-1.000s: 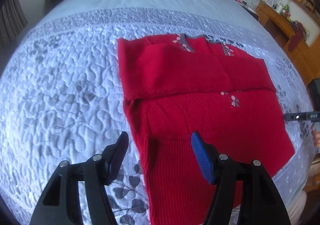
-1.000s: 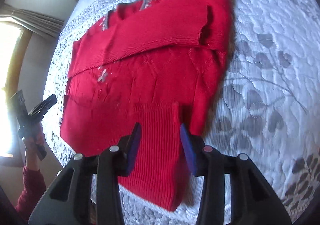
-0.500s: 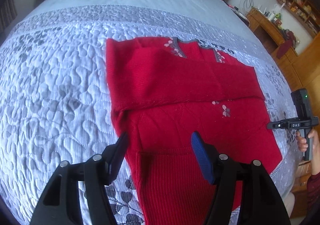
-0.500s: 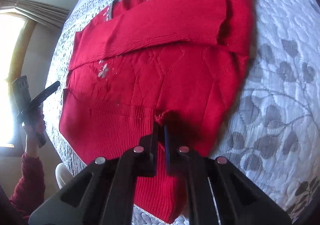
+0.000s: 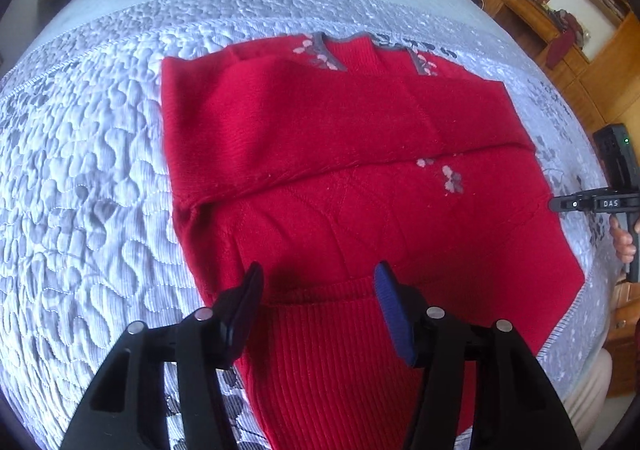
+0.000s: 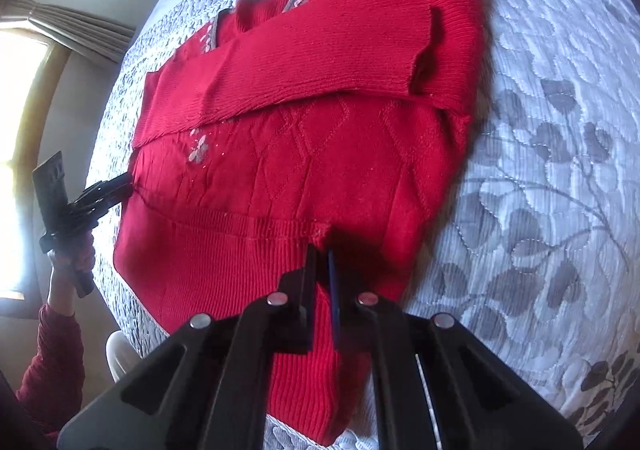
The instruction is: Fold small clothes
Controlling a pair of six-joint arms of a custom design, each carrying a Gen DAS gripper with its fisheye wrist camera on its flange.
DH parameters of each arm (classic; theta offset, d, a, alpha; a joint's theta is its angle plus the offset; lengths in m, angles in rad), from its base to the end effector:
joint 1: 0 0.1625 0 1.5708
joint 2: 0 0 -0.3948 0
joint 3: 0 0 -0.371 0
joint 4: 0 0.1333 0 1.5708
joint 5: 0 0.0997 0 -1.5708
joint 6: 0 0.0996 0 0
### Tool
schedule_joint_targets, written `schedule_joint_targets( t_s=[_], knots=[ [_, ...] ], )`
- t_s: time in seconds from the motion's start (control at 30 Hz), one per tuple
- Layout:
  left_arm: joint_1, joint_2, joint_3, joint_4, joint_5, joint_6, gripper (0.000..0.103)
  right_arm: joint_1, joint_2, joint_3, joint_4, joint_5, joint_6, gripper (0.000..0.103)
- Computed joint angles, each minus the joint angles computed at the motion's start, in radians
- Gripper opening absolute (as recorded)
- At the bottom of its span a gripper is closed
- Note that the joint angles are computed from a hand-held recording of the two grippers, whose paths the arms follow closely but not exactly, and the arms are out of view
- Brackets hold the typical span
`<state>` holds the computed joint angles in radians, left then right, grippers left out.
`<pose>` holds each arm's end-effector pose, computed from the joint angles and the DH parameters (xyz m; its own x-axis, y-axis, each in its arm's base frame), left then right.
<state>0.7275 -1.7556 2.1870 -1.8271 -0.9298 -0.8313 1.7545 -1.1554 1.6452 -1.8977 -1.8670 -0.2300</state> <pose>-0.1322 -0.3759 0.2995 -0.8501 -0.0337 -0.5255 0.1593 0.9347 -0.3176 0.2065 -0.5410 0.2390 -0.8661 -0.4366 0.2435 -0.3879 0.8942 0.2236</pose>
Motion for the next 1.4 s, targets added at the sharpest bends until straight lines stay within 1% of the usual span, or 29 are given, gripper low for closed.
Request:
schedule_joint_targets(
  t_s=[0.07, 0.1, 0.13, 0.17, 0.2, 0.27, 0.3, 0.37, 0.5, 0.53, 0.6, 0.63, 0.67, 0.7, 0.73, 0.83, 0.9, 1.03, 1.27, 1.4],
  knots=[
    [0.013, -0.005, 0.008, -0.024, -0.013, 0.023, 0.045, -0.002, 0.005, 0.002, -0.003, -0.001, 0.000, 0.008],
    [0.024, -0.007, 0.014, -0.046, -0.029, 0.036, 0.029, -0.003, 0.008, 0.002, -0.004, -0.003, 0.003, 0.008],
    [0.033, -0.007, 0.018, -0.064, -0.044, 0.045, 0.016, -0.004, 0.010, 0.002, -0.008, -0.006, 0.005, 0.008],
    [0.039, -0.009, 0.023, -0.080, -0.056, 0.052, 0.012, -0.006, 0.012, 0.003, -0.009, -0.007, 0.006, 0.008],
    [0.041, -0.010, 0.029, -0.093, -0.061, 0.061, 0.004, -0.009, 0.012, 0.004, -0.012, -0.005, 0.009, 0.008],
    [0.035, -0.016, 0.042, -0.107, -0.055, 0.070, 0.003, -0.016, 0.009, 0.001, -0.010, 0.009, 0.014, 0.012],
    [0.039, -0.027, 0.055, -0.144, -0.072, 0.111, 0.002, -0.018, 0.007, 0.000, -0.011, 0.013, 0.015, 0.014],
    [0.038, -0.041, 0.066, -0.166, -0.077, 0.112, 0.002, -0.021, 0.004, -0.002, -0.017, 0.011, 0.013, 0.024],
    [0.035, -0.070, 0.086, -0.205, -0.087, 0.108, 0.002, -0.019, 0.008, -0.006, -0.005, 0.012, 0.001, 0.028],
    [0.033, -0.073, 0.088, -0.213, -0.091, 0.108, 0.002, -0.014, 0.010, -0.003, -0.002, 0.008, -0.013, 0.028],
    [0.024, -0.087, 0.095, -0.214, -0.097, 0.106, 0.002, -0.007, 0.011, 0.007, -0.006, -0.007, -0.030, 0.021],
    [0.020, -0.088, 0.096, -0.211, -0.096, 0.105, 0.002, 0.000, 0.010, 0.017, -0.014, -0.023, -0.041, 0.008],
    [0.011, -0.095, 0.100, -0.206, -0.092, 0.102, 0.002, 0.004, 0.006, 0.026, -0.026, -0.033, -0.051, 0.004],
    [0.002, -0.102, 0.102, -0.199, -0.084, 0.095, 0.002, 0.007, -0.001, 0.036, -0.040, -0.035, -0.063, 0.004],
    [-0.012, -0.114, 0.105, -0.184, -0.071, 0.081, 0.002, 0.009, -0.014, 0.048, -0.057, -0.024, -0.081, 0.004],
    [-0.062, -0.154, 0.115, -0.148, -0.025, 0.047, 0.002, 0.008, -0.051, 0.067, -0.081, 0.014, -0.104, 0.004],
    [-0.078, -0.175, 0.114, -0.141, -0.015, 0.034, 0.002, 0.008, -0.067, 0.070, -0.094, 0.023, -0.107, 0.004],
    [-0.105, -0.190, 0.099, -0.139, 0.017, 0.014, 0.001, 0.005, -0.086, 0.055, -0.103, 0.070, -0.104, 0.004],
    [-0.108, -0.187, 0.086, -0.160, 0.023, 0.012, 0.001, 0.011, -0.091, 0.042, -0.112, 0.089, -0.089, 0.003],
    [-0.088, -0.162, 0.064, -0.184, 0.039, 0.014, 0.001, 0.025, -0.066, -0.001, -0.106, 0.091, -0.079, 0.003]
  ],
)
